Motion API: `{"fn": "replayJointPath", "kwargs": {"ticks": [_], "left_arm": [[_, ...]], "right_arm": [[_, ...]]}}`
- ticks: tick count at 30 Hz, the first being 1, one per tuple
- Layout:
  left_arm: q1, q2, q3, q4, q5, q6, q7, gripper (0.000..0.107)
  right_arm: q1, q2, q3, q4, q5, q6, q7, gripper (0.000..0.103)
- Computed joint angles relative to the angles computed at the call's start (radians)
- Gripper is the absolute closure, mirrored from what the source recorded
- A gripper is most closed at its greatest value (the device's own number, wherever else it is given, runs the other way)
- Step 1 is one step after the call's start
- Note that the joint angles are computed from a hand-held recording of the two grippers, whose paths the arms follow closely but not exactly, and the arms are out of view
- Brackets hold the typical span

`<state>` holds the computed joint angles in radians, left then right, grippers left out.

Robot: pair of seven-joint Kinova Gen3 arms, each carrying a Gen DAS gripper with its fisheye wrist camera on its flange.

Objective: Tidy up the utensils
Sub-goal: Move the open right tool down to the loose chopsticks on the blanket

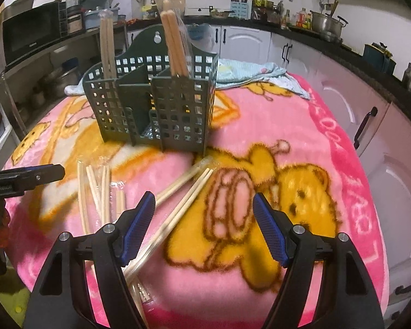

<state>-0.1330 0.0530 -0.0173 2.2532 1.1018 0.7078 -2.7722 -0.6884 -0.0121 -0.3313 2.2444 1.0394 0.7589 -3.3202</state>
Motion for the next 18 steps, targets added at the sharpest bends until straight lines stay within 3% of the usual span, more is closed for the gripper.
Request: {"fn": "replayJointPath", "kwargs": {"ticks": [4, 9, 12, 18], "left_arm": [[-0.011, 0.049, 0.002, -0.021, 0.009, 0.019, 0.018, 0.07], [-0.049, 0.102, 0.003, -0.051, 0.043, 0.078, 0.026, 0.074], [-0.061, 0.12, 0.009, -0.06, 0.054, 0.084, 0.029, 0.082], [-0.081, 0.156, 0.018, -0.083, 0.071, 0.11, 0.039, 0.088]], "right_arm": [[0.016, 0.019, 0.02, -0.003, -0.006, -0.038, 0.017, 0.036], [0.048, 0.041, 0.058, -0.008, -0.034, -0.111, 0.052, 0.043], [0.072, 0.055, 0.082, -0.016, -0.069, -0.163, 0.091, 0.048], [0.137, 0.084, 0.138, -0.037, -0.2, -0.279, 0.227, 0.056]]}}
